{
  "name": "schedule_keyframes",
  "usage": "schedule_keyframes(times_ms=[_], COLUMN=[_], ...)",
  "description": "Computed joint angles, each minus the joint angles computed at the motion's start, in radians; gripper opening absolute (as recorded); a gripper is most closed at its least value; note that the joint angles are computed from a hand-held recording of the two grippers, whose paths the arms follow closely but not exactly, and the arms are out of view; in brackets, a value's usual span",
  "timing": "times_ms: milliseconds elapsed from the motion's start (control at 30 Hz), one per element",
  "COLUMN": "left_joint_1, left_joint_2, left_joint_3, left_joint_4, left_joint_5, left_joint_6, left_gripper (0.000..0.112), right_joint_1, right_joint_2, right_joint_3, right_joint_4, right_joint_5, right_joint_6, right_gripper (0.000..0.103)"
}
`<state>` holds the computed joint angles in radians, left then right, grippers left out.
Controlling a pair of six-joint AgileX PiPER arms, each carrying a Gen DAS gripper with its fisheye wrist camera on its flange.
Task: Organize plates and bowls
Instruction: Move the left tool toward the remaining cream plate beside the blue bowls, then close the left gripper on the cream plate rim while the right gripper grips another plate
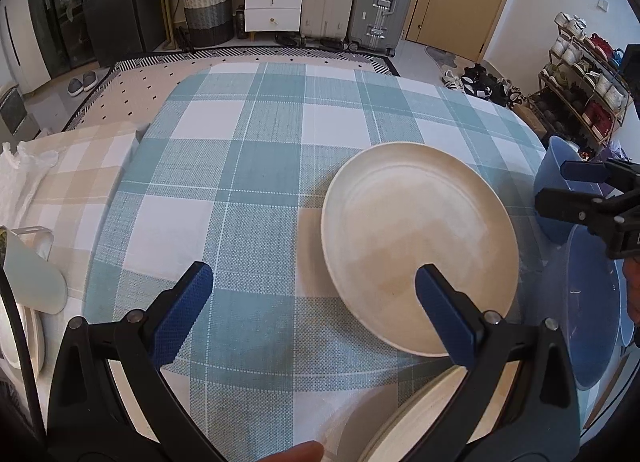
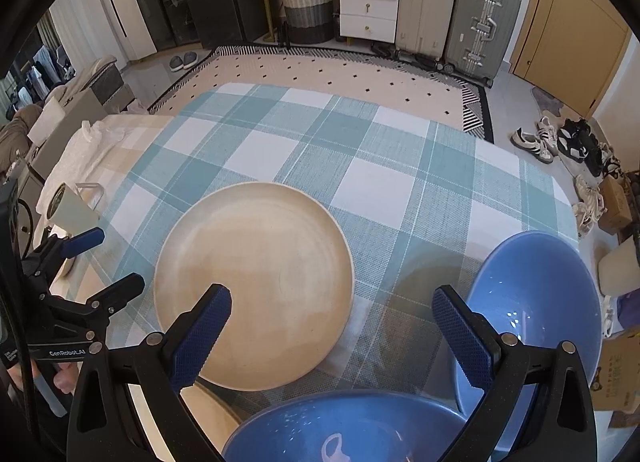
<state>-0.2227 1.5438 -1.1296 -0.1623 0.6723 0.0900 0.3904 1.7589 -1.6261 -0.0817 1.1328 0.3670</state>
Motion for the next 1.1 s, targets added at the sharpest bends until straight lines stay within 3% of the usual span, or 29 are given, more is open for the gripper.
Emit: schedule_keyframes(times_ms=[333, 633, 800, 1100], left_joint_1=[-0.024, -0.026, -0.029, -0.043], left_joint_2=[0.080, 0.141, 0.159, 0.175], left_joint_3=[-0.039, -0.053, -0.050, -0.046], left_joint_4=[0.014, -0.039, -0.057, -0.060], left_joint_5=[0.016, 0.016, 0.006, -0.010], left_joint_6=[-0.025, 0.024, 0.046, 0.054], left_gripper=[0.100, 0.089, 0.079, 0.075], right_joint_1=[-0.009, -0.035, -0.030, 0.006], right_joint_2=[0.097, 0.152, 0.171, 0.184], right_joint_3=[-0.034, -0.051, -0.078, -0.103], right_joint_4=[0.038, 0.069, 0.069, 0.013], right_joint_5=[0.030, 0.028, 0.042, 0.056], right_joint_6=[-0.071, -0.113, -0.135, -0.132], right_gripper=[0.102, 0.101, 0.087, 0.081])
